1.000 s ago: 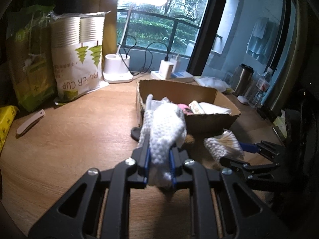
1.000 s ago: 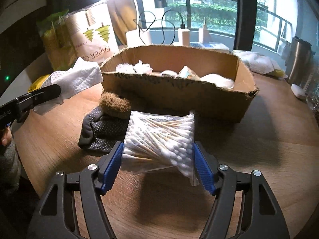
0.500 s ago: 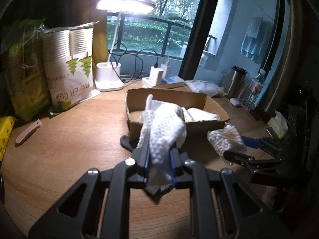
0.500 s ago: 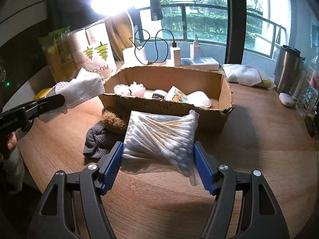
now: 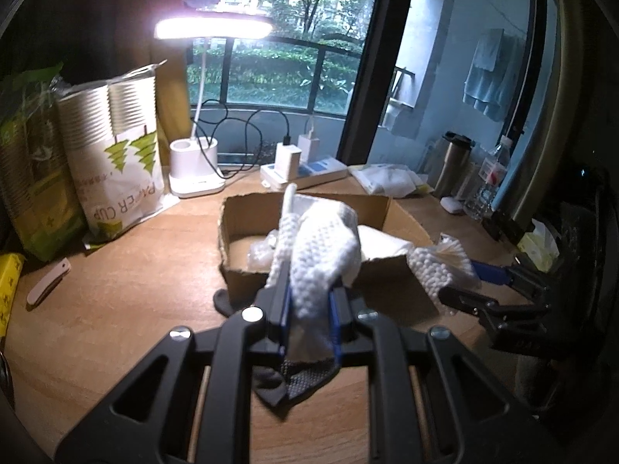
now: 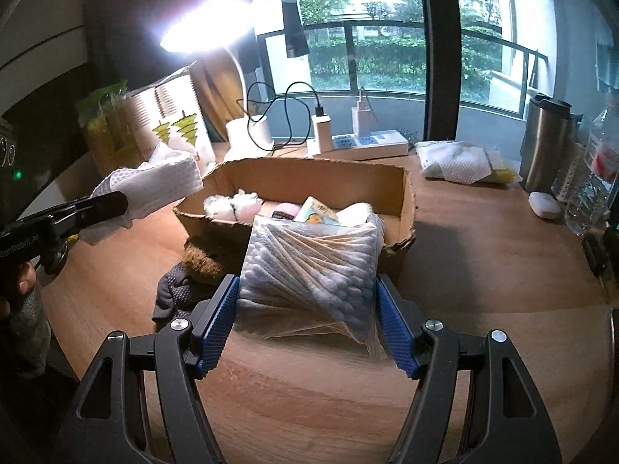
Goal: Organize soft objects
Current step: 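Lift the white cloth with the left tool while the right tool grasps the cotton swab bag, then lower the cloth and swab bag into the box and open both tools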
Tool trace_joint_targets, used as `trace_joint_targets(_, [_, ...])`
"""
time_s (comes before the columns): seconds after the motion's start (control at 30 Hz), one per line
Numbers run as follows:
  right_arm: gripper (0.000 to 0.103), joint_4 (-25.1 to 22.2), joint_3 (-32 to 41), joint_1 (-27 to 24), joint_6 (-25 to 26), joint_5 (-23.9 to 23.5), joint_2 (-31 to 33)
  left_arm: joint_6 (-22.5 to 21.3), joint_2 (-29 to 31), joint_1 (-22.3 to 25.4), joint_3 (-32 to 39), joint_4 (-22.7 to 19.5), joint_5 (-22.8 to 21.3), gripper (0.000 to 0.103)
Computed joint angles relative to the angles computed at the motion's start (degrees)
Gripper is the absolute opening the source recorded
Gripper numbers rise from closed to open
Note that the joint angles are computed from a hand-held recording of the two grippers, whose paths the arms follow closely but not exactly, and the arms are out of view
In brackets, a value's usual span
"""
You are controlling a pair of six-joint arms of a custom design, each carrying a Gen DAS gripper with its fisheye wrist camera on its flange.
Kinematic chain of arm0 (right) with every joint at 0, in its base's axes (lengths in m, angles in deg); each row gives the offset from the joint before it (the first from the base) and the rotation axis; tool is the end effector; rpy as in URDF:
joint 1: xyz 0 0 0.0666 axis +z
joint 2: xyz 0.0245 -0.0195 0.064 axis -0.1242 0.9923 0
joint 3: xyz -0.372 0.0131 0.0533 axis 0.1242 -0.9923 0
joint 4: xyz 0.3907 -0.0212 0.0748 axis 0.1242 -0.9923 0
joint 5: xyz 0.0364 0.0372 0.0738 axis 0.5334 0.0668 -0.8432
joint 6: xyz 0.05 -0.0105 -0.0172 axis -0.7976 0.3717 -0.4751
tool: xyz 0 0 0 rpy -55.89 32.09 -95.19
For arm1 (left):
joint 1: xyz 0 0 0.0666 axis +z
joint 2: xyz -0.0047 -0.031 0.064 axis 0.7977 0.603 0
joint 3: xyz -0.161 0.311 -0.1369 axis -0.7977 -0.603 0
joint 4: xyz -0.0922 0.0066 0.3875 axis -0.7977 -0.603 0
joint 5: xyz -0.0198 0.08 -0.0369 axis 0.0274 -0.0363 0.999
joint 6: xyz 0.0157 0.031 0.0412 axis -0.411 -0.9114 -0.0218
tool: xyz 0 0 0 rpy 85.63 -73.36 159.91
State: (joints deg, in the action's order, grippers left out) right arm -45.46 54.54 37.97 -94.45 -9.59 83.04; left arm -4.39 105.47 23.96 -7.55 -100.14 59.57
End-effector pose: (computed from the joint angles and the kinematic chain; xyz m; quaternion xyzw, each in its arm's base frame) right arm 0.3505 0.3355 0.3124 -0.0928 0.8975 0.1144 0.4157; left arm 0.3952 -0.2180 0.3401 0.1050 0.8838 -0.1559 0.4285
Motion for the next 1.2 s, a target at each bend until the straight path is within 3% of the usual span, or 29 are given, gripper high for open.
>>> trace_joint_targets(0.53, [0.072,2.1,0.5,-4.5,3.5,-3.4,-0.4,-0.2,7.1,-1.9,7.2,-1.4,-1.4,0.016])
trace_joint_targets(1.2, [0.072,2.7,4.9,-8.3,4.3,-8.7,5.0,-2.0,15.6,-1.0,14.8,-3.1,-0.5,0.016])
